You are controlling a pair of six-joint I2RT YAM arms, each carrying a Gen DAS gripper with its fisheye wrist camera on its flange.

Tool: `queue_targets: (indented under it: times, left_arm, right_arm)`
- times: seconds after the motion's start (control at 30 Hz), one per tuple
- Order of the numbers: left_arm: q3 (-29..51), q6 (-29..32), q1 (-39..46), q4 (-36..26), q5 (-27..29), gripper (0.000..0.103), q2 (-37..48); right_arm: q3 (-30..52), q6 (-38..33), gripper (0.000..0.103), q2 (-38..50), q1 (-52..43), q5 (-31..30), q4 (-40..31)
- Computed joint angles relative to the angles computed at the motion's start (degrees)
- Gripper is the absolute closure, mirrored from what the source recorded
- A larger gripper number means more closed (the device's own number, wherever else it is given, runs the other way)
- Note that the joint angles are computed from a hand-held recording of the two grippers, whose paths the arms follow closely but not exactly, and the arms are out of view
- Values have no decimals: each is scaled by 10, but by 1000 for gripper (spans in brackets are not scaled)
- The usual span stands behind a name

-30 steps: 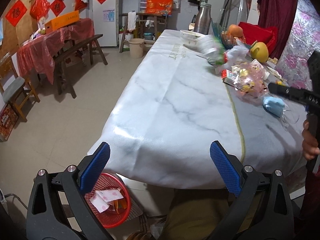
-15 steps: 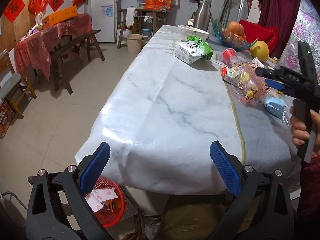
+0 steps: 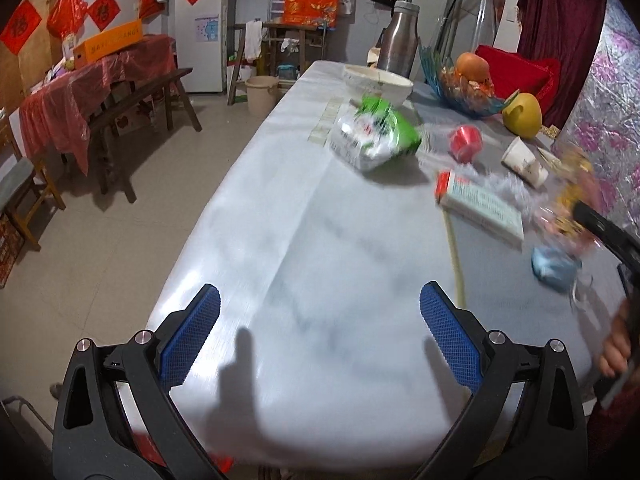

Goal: Collect trash
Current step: 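Grasp the green tea packet with the left tool while the right tool holds the candy bag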

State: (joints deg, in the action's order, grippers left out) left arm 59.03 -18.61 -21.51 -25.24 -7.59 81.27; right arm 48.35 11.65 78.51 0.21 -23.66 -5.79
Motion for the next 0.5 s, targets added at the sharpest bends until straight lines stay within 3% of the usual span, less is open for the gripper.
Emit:
queue_targets:
  times: [0.13,0.37,0.5]
  left_arm:
    - [82,7,-3,3,-4,7,73]
    - [294,2,3,-23,-5,7,241]
    - [431,-7,-1,-78,-27,7,344]
  right_arm:
    - [-10,7,75,2,-47,-5,10]
    - [-10,9,71,36,-59,-14,32]
    - [-4,-11,69,33,-43,-2,18]
